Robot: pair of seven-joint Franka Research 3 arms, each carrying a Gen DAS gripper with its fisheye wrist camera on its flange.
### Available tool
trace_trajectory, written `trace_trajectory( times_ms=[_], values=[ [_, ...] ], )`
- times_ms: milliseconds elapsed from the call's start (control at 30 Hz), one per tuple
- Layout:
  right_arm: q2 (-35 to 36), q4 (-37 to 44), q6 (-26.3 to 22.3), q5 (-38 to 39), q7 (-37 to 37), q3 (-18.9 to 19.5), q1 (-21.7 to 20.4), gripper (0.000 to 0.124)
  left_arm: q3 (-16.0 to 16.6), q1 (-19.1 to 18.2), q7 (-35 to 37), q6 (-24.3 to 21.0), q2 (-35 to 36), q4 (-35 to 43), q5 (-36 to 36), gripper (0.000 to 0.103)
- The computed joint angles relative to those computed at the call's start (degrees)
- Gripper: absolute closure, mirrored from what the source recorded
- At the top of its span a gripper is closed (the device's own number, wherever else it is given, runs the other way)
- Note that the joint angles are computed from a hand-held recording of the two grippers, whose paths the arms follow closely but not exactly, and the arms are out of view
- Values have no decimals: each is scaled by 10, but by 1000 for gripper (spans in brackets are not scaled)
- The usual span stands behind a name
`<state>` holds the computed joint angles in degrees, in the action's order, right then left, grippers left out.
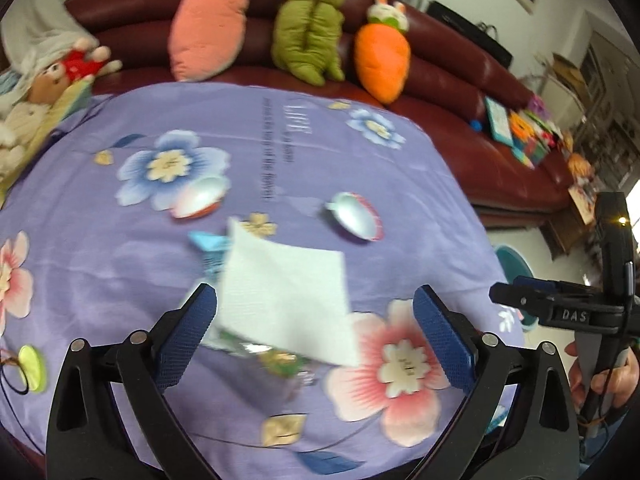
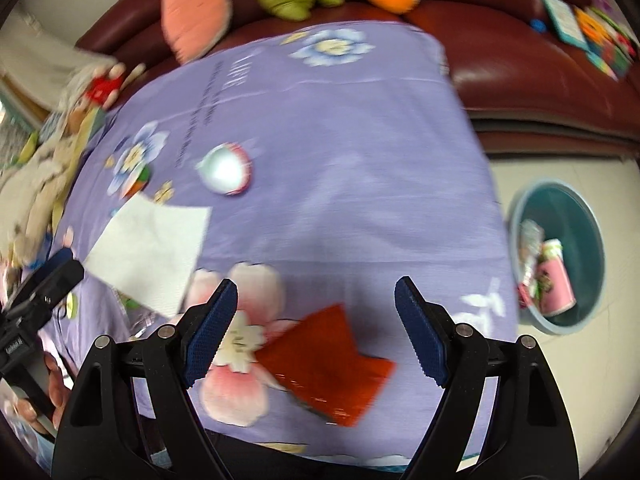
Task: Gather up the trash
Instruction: 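Move both tools back to the table toward the tissue and packet, then grasp the white tissue with right tool while left tool grasps the green packet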
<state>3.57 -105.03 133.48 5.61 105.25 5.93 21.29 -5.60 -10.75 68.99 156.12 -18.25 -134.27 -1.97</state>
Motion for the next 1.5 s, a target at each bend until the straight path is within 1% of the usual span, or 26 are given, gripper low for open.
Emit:
trace_trajectory(
  times_ms=[67, 167, 333, 533, 667, 833, 933, 1000, 1033, 1067, 1200, 1233, 1300, 1333, 1467, 1500],
  values=[
    [18, 22, -9, -4, -8, 7, 9, 47, 12, 2, 4, -5, -7, -10, -12, 4],
    [51, 59, -23, 1, -23, 14, 23, 47, 19, 12, 5, -9, -20, -29, -17, 4],
    [101, 114, -39, 29, -55, 22, 43, 47, 30, 40, -8, -11, -43, -65, -6, 4],
    [164, 182, -52, 62, -93, 28, 63, 47, 54, 60, -20, -17, -53, -93, -26, 4],
    [204, 224, -69, 75, -107, 28, 73, 47, 66, 60, -16, -22, -51, -99, -48, 4],
    [237, 254, -90, 103, -121, 32, 74, 47, 64, 61, -8, -28, -39, -94, -61, 4],
    [238, 249, -83, 111, -128, 31, 76, 47, 60, 63, -4, -31, -30, -90, -64, 4],
    [236, 245, -79, 119, -138, 33, 75, 58, 58, 65, -3, -32, -28, -89, -64, 4],
    [236, 244, -78, 126, -144, 36, 73, 67, 57, 65, -3, -33, -27, -88, -64, 4],
    [235, 243, -75, 124, -144, 34, 75, 71, 56, 66, -3, -34, -25, -87, -65, 4],
    [223, 234, -60, 100, -134, 24, 86, 75, 52, 68, -2, -36, -24, -86, -63, 4],
    [216, 227, -53, 93, -131, 20, 87, 79, 51, 68, -2, -36, -23, -84, -62, 4],
    [205, 214, -41, 92, -128, 18, 83, 83, 52, 65, 1, -36, -23, -84, -66, 4],
    [199, 208, -36, 97, -125, 18, 78, 87, 52, 62, 5, -35, -21, -82, -70, 4],
    [188, 196, -24, 97, -114, 15, 69, 88, 49, 53, 13, -35, -18, -80, -76, 4],
    [187, 194, -23, 88, -111, 13, 71, 92, 48, 51, 16, -36, -17, -79, -78, 4]
  ],
)
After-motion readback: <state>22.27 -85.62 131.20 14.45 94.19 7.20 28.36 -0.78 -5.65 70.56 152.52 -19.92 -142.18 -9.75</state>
